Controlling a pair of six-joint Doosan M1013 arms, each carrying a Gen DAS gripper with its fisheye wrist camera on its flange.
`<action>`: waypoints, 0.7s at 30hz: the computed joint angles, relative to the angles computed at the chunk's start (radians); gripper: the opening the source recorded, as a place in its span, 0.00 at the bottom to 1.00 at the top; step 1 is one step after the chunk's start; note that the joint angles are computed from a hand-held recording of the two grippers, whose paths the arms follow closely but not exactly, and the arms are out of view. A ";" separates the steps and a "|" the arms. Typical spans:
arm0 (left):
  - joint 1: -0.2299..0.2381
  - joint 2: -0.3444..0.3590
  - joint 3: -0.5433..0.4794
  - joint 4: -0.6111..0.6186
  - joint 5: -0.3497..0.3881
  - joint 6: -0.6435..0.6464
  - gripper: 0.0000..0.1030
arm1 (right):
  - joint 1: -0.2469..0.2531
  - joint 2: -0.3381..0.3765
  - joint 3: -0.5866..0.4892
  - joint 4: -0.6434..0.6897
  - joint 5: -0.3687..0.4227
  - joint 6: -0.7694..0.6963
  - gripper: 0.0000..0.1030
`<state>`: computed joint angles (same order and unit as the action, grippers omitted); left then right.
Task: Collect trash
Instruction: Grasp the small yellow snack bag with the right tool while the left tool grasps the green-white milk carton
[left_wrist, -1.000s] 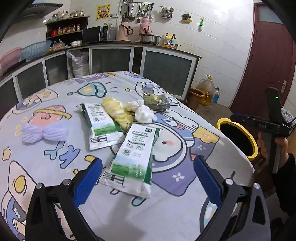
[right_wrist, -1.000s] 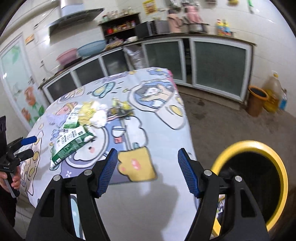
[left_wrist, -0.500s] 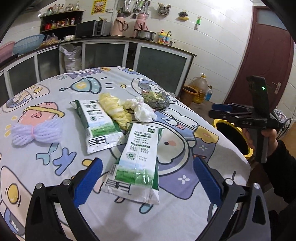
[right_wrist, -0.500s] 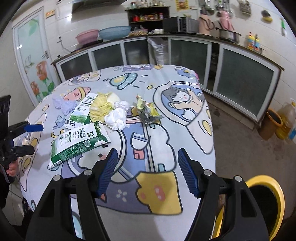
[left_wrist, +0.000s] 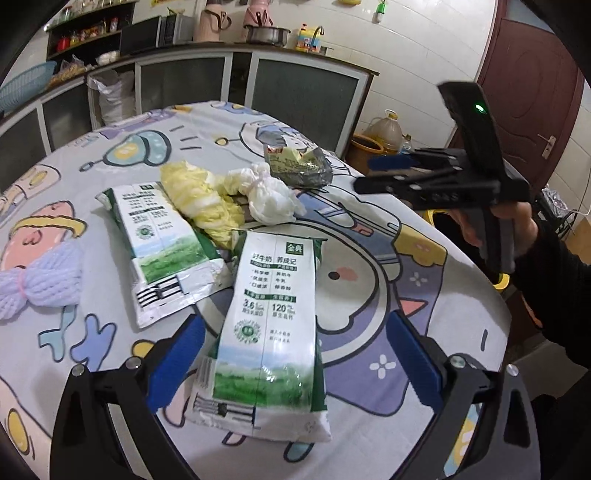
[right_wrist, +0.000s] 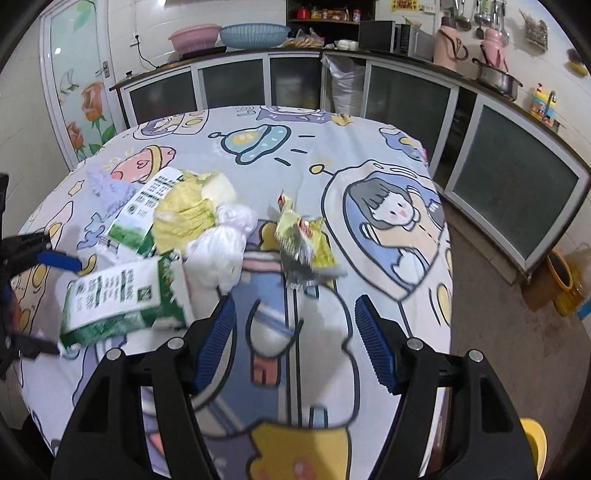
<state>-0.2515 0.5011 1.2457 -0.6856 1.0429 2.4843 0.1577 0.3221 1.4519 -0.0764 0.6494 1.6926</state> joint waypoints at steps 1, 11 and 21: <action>-0.001 0.009 -0.012 0.003 0.018 -0.009 0.92 | -0.001 0.010 -0.014 0.001 0.010 -0.007 0.63; -0.029 0.058 -0.074 0.119 0.042 -0.102 0.92 | -0.004 0.092 -0.106 -0.030 0.067 -0.027 0.62; -0.039 0.090 -0.119 0.164 0.055 -0.194 0.52 | 0.000 0.138 -0.150 -0.047 0.125 -0.017 0.32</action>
<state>-0.2905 0.5912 1.1271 -0.5214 1.0983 2.2903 0.1579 0.4597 1.3016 -0.1230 0.7746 1.6754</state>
